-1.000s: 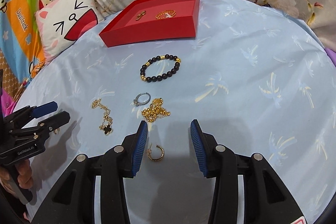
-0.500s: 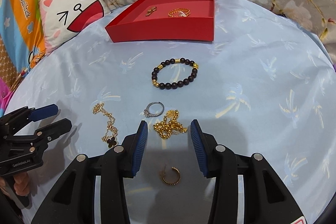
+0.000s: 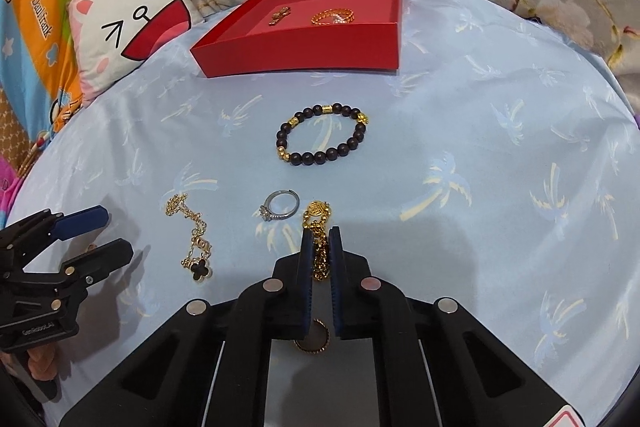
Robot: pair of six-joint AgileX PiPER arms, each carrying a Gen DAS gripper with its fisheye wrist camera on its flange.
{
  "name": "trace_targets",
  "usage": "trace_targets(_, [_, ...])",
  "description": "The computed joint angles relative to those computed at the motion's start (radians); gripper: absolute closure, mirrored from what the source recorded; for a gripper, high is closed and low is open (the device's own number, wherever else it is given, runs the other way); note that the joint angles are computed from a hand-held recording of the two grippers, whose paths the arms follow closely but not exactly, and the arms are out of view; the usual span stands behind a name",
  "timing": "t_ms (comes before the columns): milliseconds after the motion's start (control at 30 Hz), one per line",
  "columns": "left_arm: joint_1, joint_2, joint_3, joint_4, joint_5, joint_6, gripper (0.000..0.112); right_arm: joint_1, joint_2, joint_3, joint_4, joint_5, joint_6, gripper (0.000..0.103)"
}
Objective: Organize jewelry
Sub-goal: 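Grasp the gold chain bracelet with the right tool while the left tool grasps the silver ring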
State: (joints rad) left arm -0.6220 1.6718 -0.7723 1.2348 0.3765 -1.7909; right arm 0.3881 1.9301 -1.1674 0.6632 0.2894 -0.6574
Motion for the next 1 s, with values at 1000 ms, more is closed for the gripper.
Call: trace_targets(1000, [-0.010, 0.187, -0.334, -0.367, -0.047, 0.562, 0.052, -0.115, -0.092, 0.060, 0.206, 0.044, -0.157, 0.096])
